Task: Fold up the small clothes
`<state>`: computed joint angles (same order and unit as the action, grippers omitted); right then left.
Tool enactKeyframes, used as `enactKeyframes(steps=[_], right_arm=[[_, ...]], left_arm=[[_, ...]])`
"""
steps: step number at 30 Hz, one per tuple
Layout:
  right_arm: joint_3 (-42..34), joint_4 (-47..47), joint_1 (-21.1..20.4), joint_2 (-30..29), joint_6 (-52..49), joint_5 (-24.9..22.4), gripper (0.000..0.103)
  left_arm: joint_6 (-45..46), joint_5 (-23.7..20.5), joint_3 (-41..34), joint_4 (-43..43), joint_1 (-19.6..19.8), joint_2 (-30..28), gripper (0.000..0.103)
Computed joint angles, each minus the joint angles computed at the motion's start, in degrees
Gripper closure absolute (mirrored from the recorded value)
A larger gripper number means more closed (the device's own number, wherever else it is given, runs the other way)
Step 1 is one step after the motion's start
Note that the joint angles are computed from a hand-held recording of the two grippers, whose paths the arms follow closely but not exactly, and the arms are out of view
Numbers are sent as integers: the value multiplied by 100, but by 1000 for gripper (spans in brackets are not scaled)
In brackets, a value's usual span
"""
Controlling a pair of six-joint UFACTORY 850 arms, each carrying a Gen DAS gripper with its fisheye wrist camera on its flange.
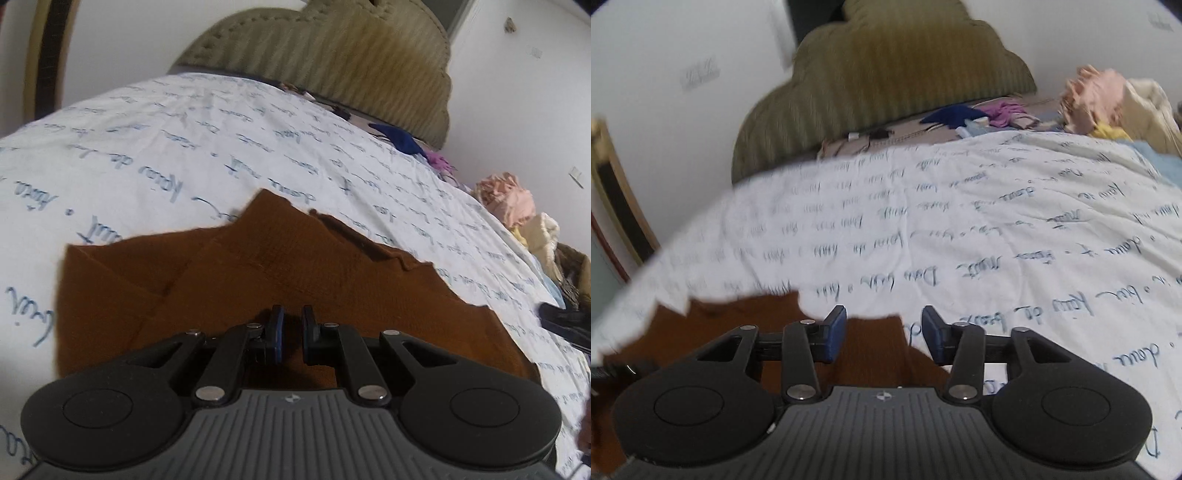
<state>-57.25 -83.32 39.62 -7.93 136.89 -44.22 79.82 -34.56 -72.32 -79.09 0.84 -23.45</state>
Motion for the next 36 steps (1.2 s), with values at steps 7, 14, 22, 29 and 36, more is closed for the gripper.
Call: enactKeyframes(steps=[7, 14, 22, 29, 36], right_arm=[[125, -337, -268, 51, 542, 1863, 55], [-234, 815, -168, -390, -555, 1394, 55], [-1104, 1491, 343, -875, -2433, 1419, 55], [-1734, 2067, 642, -1447, -3490, 577, 47], [-1713, 1138, 1112, -1263, -2635, 856, 47]], left_arm=[[229, 189, 112, -148, -13, 41, 94], [-124, 161, 63, 174, 5, 81, 94], [597, 937, 463, -148, -203, 444, 94], [1037, 1041, 628, -340, -106, 612, 94], [1115, 1035, 534, -189, 223, 636, 94]])
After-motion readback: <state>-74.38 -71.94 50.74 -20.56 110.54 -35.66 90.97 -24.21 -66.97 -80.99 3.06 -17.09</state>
